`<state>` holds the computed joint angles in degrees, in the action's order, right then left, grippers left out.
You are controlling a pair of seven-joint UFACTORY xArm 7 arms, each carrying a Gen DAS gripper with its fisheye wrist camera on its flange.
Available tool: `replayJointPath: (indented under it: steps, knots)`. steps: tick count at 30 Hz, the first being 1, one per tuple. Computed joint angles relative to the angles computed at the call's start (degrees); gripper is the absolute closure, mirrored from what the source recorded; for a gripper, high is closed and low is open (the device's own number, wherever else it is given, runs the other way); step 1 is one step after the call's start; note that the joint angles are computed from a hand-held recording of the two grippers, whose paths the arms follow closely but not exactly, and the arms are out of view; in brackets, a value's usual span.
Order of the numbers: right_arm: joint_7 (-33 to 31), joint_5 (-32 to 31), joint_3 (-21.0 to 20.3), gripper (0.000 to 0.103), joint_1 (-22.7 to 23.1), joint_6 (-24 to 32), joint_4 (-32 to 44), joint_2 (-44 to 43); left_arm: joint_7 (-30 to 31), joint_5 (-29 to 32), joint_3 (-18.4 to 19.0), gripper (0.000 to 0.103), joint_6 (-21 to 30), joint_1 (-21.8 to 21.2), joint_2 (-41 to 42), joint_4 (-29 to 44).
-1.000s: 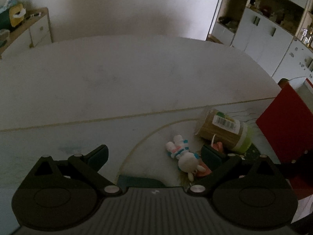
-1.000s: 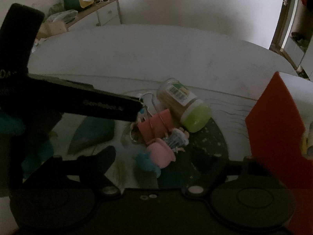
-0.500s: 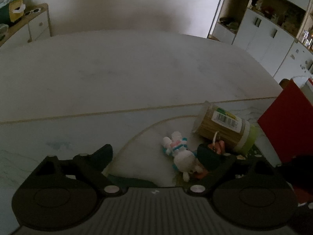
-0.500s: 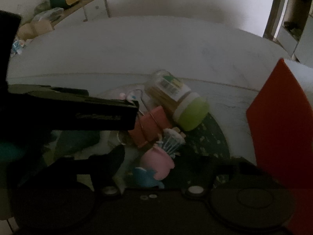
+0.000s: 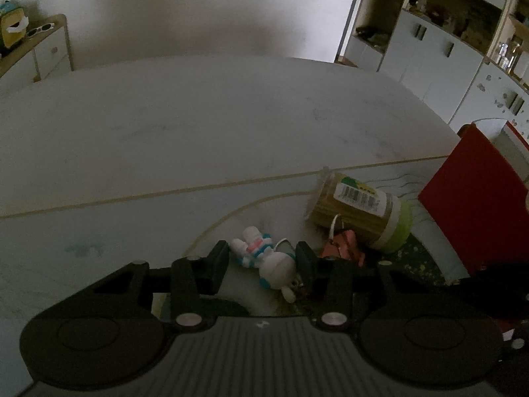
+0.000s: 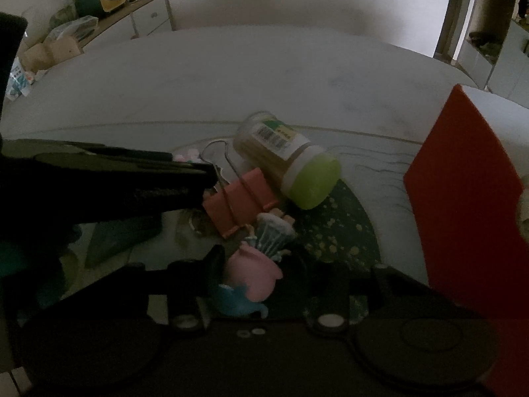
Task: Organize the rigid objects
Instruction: 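Grasp the white bunny figurine with the left gripper while the right grasps the pink pig figurine, then carry the bunny and pig figurines into the red box and open both grippers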
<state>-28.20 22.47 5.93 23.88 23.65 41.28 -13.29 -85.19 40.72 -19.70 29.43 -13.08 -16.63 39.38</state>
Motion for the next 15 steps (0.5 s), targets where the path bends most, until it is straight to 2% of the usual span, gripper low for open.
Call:
replayJointPath:
  steps: [5,6,8,15]
  knots:
    - [-0.2,0.6,-0.6,0.061,0.2,0.8,-1.0,-2.2,0.3,-2.8,0.2,0.059,1.0,-0.8,-2.0,-0.8]
    - [-0.5,0.7,-0.8,0.072,0.3,0.9,-1.4,-2.8,0.6,-3.3,0.2,0.059,1.1,-0.9,-2.8,-1.2]
    - [-1.9,1.8,-1.8,0.083,0.8,1.7,-1.8,-4.3,1.2,-4.4,0.1,0.059,1.3,-0.9,-4.1,-1.9]
    - [-5.3,4.7,-4.2,0.085,1.0,4.2,-3.2,-7.9,2.5,-10.1,-2.0,0.059,3.6,-1.4,-10.2,-4.3]
